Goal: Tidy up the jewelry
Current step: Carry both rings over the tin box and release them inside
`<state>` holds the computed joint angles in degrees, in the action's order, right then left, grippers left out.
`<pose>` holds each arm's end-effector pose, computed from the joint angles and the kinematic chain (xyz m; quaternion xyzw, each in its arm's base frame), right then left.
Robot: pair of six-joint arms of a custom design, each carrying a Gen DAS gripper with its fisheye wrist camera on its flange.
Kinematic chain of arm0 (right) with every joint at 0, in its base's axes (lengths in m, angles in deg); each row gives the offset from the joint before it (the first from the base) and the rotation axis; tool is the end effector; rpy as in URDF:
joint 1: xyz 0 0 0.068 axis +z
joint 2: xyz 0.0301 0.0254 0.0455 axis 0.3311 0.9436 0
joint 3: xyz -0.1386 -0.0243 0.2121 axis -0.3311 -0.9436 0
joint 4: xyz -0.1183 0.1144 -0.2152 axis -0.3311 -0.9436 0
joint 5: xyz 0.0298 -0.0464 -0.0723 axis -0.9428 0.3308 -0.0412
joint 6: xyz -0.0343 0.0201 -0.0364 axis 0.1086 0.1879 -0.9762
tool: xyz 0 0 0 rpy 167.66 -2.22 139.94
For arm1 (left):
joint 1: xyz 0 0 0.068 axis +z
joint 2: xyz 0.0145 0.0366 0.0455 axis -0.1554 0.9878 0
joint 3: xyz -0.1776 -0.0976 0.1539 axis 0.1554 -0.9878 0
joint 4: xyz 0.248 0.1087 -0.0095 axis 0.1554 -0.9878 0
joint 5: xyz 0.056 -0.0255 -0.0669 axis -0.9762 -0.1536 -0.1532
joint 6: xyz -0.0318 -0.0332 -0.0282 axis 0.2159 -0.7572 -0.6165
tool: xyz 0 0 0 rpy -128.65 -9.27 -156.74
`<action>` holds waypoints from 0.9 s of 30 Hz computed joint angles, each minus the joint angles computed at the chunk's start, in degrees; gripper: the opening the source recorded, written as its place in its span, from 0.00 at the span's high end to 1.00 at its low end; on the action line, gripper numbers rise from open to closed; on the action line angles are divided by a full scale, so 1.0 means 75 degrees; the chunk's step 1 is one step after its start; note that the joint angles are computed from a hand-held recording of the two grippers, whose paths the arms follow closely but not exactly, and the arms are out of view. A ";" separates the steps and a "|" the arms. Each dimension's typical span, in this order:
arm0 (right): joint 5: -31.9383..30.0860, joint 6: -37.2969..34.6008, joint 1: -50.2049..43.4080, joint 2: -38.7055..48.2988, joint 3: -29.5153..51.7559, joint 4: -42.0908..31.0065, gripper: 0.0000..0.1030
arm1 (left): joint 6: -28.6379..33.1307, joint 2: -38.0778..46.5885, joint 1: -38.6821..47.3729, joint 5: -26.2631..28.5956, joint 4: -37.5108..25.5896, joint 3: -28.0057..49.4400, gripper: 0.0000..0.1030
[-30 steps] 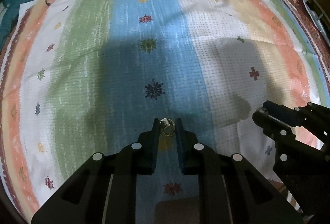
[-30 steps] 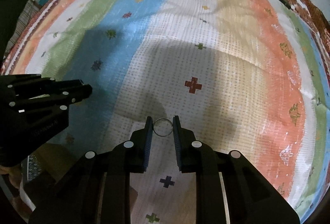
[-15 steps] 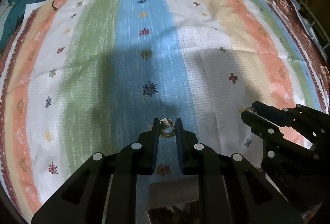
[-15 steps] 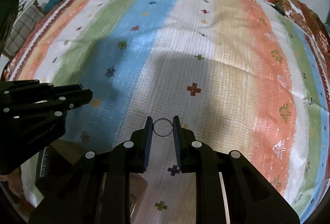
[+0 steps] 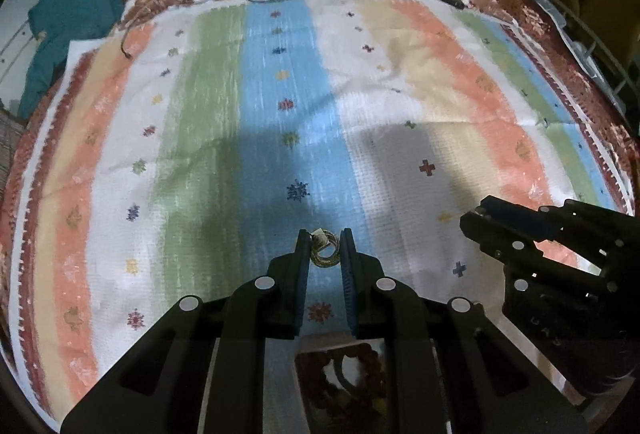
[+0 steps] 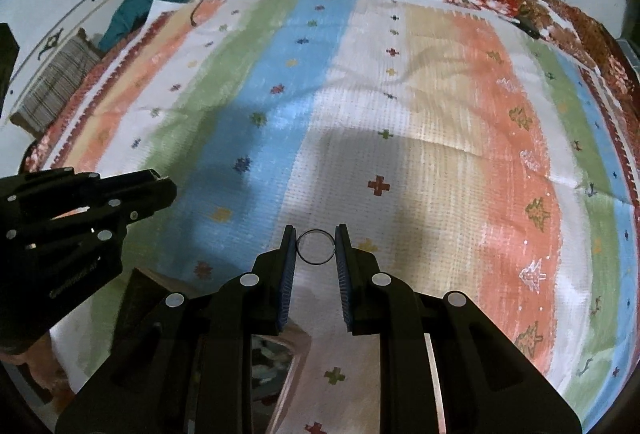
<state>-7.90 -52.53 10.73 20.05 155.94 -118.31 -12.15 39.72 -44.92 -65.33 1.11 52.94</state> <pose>0.2699 -0.0284 0.3043 -0.2207 0.9447 0.1043 0.2192 0.2248 -0.1526 0.3045 -0.0175 0.9726 -0.0193 0.2311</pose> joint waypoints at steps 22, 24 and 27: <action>-0.0760 -0.1047 -0.0693 -0.1273 -0.0003 -0.1204 0.80 | -0.1178 -0.1109 -0.1386 -0.0748 -0.0849 0.0174 0.86; -0.0846 -0.1175 -0.0811 -0.1332 0.0002 -0.1339 0.80 | -0.1334 -0.1204 -0.1585 -0.0837 -0.0954 0.0195 0.86; -0.1014 -0.1348 -0.0970 -0.1477 -0.0006 -0.1584 0.80 | -0.1572 -0.1342 -0.1854 -0.0998 -0.1108 0.0261 0.86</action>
